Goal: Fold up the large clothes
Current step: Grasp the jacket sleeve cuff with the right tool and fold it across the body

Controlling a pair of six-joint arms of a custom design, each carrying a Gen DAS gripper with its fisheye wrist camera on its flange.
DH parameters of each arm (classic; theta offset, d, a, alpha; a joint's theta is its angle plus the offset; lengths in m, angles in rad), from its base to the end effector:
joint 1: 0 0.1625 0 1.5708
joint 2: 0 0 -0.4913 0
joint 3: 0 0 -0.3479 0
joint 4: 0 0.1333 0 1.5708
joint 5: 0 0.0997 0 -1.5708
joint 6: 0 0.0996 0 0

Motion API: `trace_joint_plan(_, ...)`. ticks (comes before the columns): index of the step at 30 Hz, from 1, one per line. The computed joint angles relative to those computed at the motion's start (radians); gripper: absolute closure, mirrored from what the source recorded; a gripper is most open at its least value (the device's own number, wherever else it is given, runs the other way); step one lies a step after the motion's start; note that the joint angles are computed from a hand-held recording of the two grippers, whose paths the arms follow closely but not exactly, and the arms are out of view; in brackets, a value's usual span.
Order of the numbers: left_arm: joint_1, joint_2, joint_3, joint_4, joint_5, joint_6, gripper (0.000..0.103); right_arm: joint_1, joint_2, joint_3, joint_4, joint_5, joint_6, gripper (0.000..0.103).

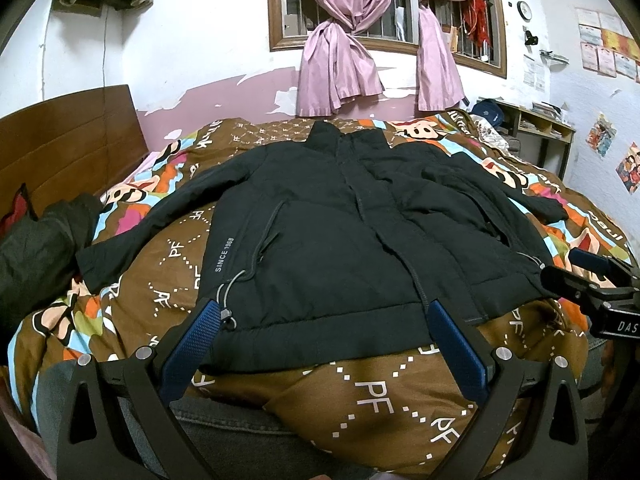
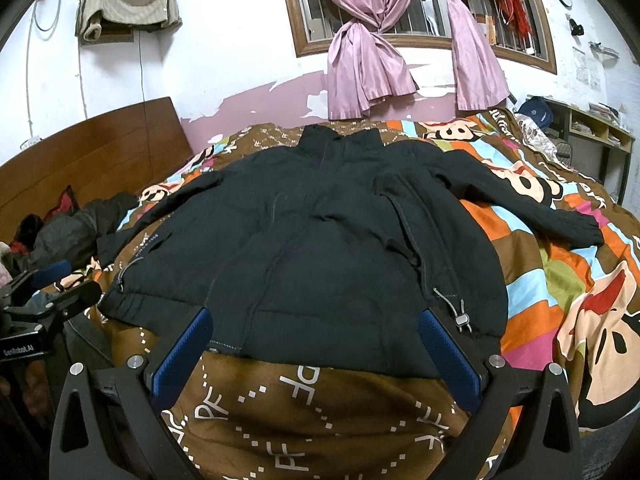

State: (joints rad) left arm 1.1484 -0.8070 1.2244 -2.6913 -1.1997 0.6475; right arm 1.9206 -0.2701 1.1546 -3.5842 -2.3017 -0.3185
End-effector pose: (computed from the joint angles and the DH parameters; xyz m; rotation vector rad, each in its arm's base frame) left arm -0.1709 -0.7936 0.3699 1.1559 2.2971 -0.8809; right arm 0.3382 -0.7321 0.0829 0.2082 -2.1515 1.3426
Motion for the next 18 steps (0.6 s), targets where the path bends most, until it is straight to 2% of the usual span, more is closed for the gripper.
trace_joint_plan(3,0.005,0.015,-0.052,0.062,0.016,-0.030,0.002,0.001,-0.011,-0.011,0.075,-0.010,0.036,0.000)
trace_joint_plan(6,0.009,0.035,-0.112,0.130,-0.003,-0.071,0.002,-0.001,-0.017,-0.032,0.137,-0.018,0.052,0.000)
trace_joint_plan(13,-0.004,0.114,-0.260,0.177,-0.013,-0.028,0.002,-0.015,-0.018,-0.102,0.189,-0.031,0.021,0.000)
trace_joint_plan(18,-0.005,0.186,-0.389,0.250,-0.011,-0.032,0.002,-0.030,-0.009,-0.185,0.266,-0.078,0.008,0.000)
